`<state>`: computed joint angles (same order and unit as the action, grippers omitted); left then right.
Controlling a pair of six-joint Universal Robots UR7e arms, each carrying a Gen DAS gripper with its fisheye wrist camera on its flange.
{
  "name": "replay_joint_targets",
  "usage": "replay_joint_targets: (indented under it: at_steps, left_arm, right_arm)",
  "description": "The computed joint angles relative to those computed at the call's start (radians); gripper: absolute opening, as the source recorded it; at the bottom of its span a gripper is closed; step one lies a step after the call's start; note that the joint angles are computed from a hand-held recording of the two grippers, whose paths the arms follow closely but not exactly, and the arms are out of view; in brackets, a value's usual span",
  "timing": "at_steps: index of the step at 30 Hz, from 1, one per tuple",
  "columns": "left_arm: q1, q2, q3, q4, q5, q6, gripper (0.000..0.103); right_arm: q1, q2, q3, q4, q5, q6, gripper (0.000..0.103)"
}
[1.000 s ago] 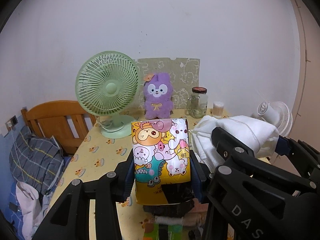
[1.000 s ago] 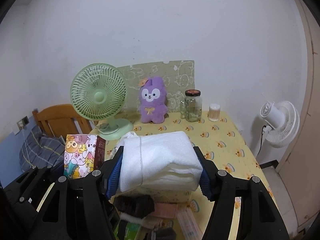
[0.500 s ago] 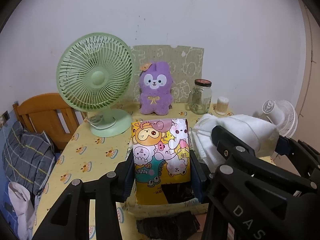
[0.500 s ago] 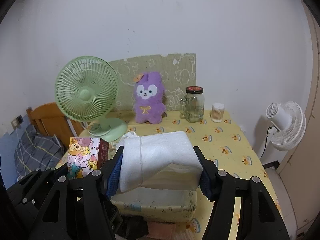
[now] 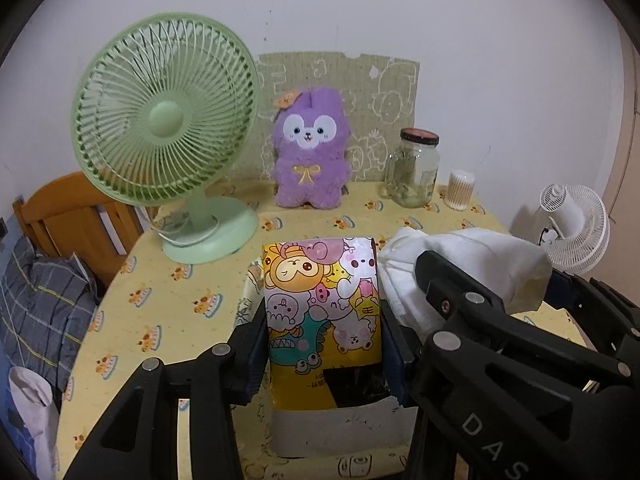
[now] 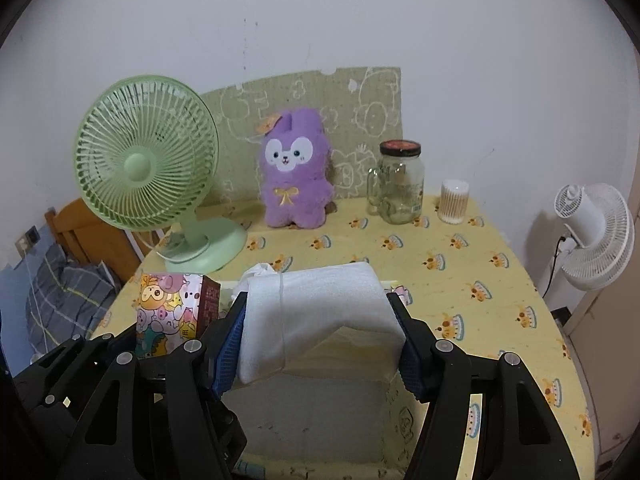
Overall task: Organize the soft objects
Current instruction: 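Lower the tissue pack into the box with the left tool while the right tool lowers the towel beside it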
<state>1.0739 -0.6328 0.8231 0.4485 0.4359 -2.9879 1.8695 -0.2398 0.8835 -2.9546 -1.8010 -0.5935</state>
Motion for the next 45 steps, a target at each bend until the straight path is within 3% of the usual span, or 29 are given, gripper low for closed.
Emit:
replay_joint_targets:
  at_steps: [6,8,15,18,20,24,32,45]
  left_arm:
    - [0.016,0.046,-0.072,0.068,-0.005,-0.028,0.065]
    - [0.021,0.064,-0.1,0.101,-0.012,-0.045,0.074]
    - [0.035,0.121,-0.205,0.26,0.006,-0.119,0.077]
    - [0.037,0.119,-0.203,0.258,0.017,-0.112,0.079]
    - [0.037,0.106,-0.181,0.243,0.036,-0.1,0.086]
    - [0.034,0.086,-0.148,0.208,0.05,-0.081,0.09]
    - [0.018,0.069,-0.119,0.169,0.028,-0.055,0.094]
    - [-0.029,0.004,-0.005,0.089,-0.013,-0.051,0.097]
  right_arm:
    - [-0.003,0.041,-0.061,0.027,-0.029,-0.011,0.068]
    - [-0.003,0.052,-0.077,0.033,-0.036,-0.015,0.068]
    - [-0.008,0.087,-0.137,0.082,-0.036,-0.028,0.07]
    - [-0.006,0.097,-0.153,0.086,-0.048,-0.038,0.073]
    - [-0.004,0.102,-0.162,0.093,-0.054,-0.039,0.081]
    - [0.0,0.108,-0.165,0.066,-0.062,-0.063,0.094]
    - [0.002,0.089,-0.146,0.073,-0.065,-0.062,0.1]
    - [0.011,-0.012,0.012,0.008,-0.031,-0.041,0.102]
